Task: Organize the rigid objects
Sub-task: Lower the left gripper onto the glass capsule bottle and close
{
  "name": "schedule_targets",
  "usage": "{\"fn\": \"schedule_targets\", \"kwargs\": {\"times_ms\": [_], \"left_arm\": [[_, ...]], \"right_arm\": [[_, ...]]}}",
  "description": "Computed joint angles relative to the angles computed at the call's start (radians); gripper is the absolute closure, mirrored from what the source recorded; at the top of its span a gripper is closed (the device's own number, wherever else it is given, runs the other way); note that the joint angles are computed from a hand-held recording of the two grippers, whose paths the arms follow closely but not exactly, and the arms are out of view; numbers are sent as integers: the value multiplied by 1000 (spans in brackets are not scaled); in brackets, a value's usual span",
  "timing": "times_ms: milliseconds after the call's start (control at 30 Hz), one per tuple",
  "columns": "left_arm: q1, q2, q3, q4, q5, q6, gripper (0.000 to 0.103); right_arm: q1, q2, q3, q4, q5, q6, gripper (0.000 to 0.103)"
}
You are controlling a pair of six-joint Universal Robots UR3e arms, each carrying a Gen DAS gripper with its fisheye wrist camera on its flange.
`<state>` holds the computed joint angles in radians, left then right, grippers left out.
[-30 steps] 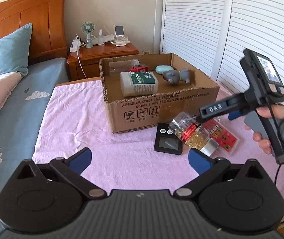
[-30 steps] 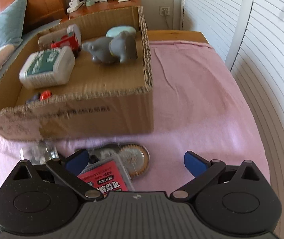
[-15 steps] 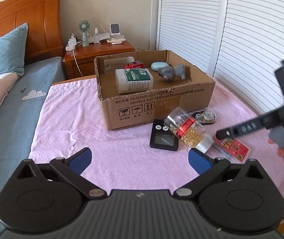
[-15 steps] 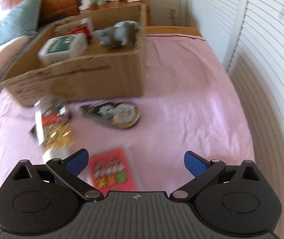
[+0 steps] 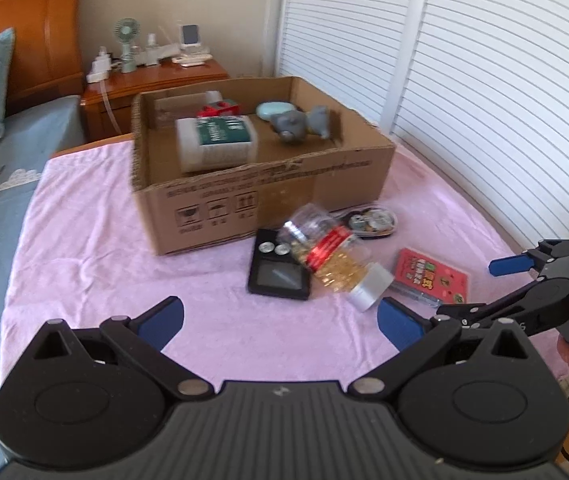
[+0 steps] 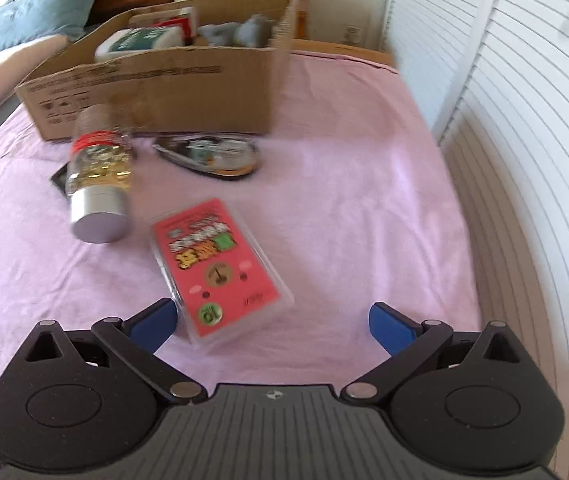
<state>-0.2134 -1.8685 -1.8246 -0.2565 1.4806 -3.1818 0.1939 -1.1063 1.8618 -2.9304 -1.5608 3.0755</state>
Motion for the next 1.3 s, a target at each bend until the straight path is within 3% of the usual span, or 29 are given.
{"fn": "schedule_targets", "kwargs": {"times_ms": [267,467,567,667,833,1033,1300], "left_arm": [[-12,-158,280,-162,-83,-3,1],[-32,-329,466,-146,-83,-100,1],[-51,-400,534,-117,-37,-132,1],[-59,-443,570,-87,-25,-110,1],[-48,-437,573,-143,-105,-37,1],[-44,-345,445,-178,-171,89,1],[-103,-357,433,-152,-80,183,1]], "right_arm": [[-17,-22,104,-134,17,-22,0],[-22,-10,121,-187,24,-31,0],[-25,-14,141,-209,30,-37,0],[-29,-14,150,-226,36,-43,0],[-33,-16,159,-237,44,-52,0],[-41,-19,161,-234,58,-68,0],[-69,-37,146,-176,76,-94,0]]}}
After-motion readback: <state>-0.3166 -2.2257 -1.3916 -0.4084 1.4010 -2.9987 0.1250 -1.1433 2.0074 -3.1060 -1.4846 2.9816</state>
